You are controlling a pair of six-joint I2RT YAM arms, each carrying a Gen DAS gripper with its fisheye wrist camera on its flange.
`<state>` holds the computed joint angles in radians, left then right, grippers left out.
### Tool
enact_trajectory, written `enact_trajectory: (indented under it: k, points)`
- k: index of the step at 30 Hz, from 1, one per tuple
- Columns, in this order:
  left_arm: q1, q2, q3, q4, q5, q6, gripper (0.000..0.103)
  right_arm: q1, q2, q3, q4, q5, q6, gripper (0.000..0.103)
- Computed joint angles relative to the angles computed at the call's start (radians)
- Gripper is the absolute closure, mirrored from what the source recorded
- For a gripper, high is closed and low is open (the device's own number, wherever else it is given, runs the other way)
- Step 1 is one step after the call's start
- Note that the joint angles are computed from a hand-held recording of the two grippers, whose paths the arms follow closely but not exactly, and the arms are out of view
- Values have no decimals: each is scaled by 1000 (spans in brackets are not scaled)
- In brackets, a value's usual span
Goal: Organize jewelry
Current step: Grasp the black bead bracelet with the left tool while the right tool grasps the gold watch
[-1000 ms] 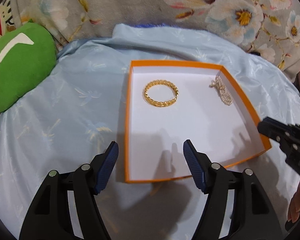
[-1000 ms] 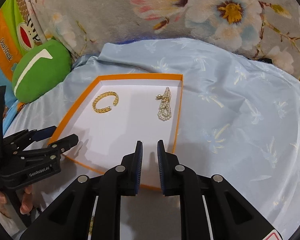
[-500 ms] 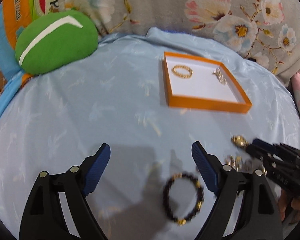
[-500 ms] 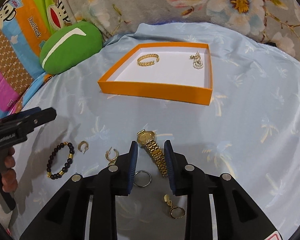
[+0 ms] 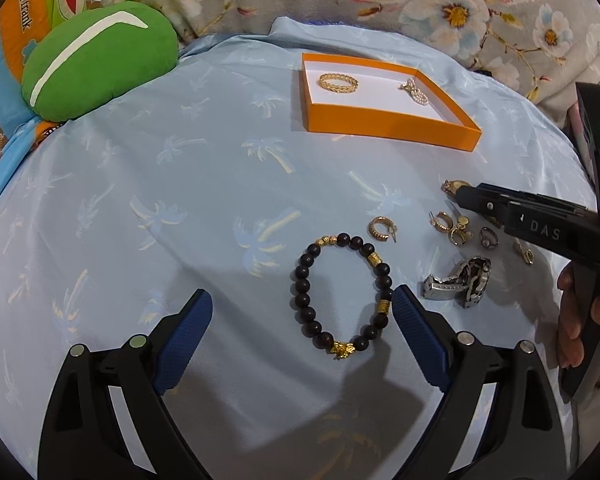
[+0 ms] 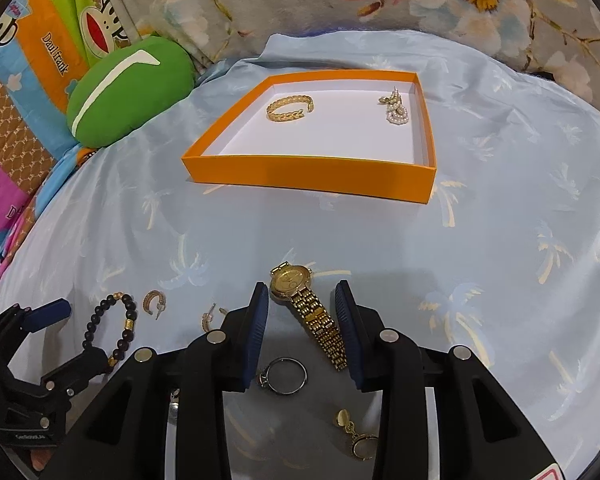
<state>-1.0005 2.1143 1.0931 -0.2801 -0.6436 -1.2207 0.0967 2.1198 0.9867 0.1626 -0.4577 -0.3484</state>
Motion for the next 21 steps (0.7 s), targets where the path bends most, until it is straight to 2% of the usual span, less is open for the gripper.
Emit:
enact_trajectory:
  k: [4, 7, 12, 17, 21]
  points:
    - [7, 13, 18, -17, 15, 7, 14, 9, 1, 0, 9, 16, 11, 71]
    - [8, 30, 45, -43, 17, 21, 14, -3, 2, -2, 12, 10, 30, 83]
    - [7, 68, 105, -96, 13, 52, 14, -26, -20, -49, 49, 4, 49, 83]
    - [15, 69, 108, -89, 19, 51, 14, -44, -34, -83, 63, -13, 52, 83]
    - [12, 54, 83, -51, 13, 52, 21, -58, -30, -79, 53, -37, 61, 83]
